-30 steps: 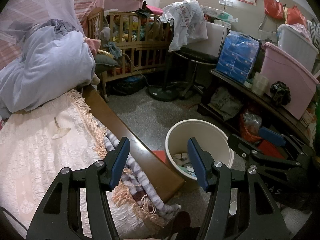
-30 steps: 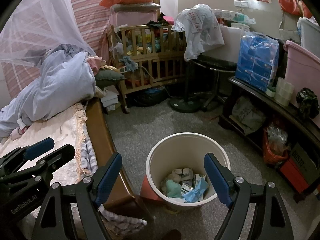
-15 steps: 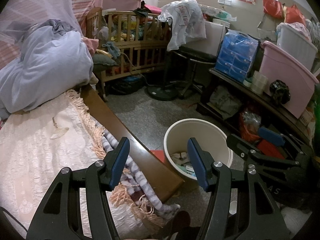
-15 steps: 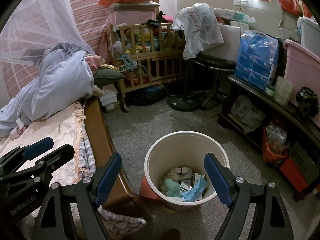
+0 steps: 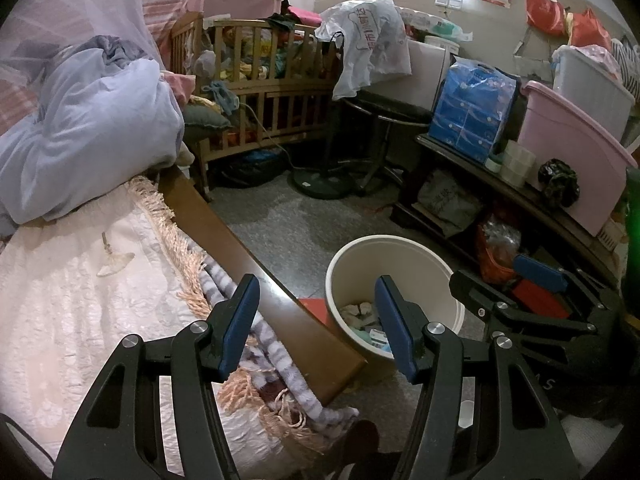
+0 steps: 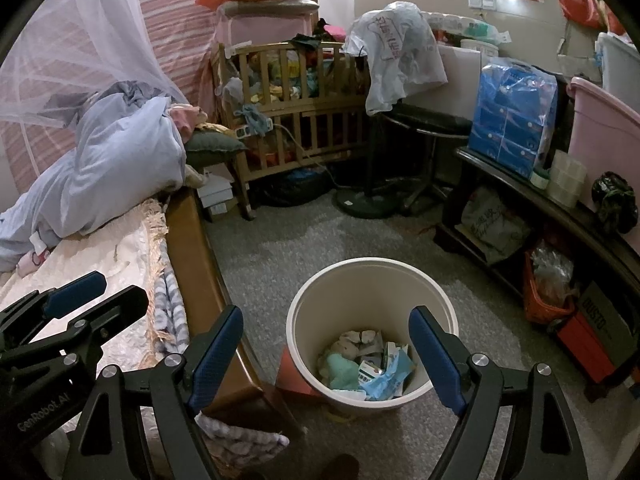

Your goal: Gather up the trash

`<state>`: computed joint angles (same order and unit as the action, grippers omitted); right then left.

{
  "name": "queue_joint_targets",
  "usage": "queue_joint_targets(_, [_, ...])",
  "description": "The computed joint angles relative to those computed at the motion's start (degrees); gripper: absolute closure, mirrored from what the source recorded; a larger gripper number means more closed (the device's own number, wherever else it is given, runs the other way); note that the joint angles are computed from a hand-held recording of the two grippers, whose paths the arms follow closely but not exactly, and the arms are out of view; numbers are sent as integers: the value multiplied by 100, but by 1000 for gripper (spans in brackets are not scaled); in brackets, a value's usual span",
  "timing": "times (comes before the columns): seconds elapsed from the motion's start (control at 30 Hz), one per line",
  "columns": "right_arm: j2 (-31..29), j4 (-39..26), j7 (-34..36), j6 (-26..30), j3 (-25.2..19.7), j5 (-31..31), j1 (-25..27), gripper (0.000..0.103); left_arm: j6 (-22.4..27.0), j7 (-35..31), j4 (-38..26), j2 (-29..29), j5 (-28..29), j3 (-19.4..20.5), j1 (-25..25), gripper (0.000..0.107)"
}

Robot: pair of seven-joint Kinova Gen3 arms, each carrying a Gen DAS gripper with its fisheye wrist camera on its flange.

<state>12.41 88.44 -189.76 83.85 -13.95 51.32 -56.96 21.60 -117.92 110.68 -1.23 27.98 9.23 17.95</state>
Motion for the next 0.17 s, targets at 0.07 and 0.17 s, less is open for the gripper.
queue_joint_targets(0.07, [2,-7,15,-13,4,1,9,20,-83,30,40,-15,-52,11,12,49])
queue_joint_targets(0.17, [26,-47,49,-16,7,-6,12,20,-124,-20,95,-40,-31,-23,9,49])
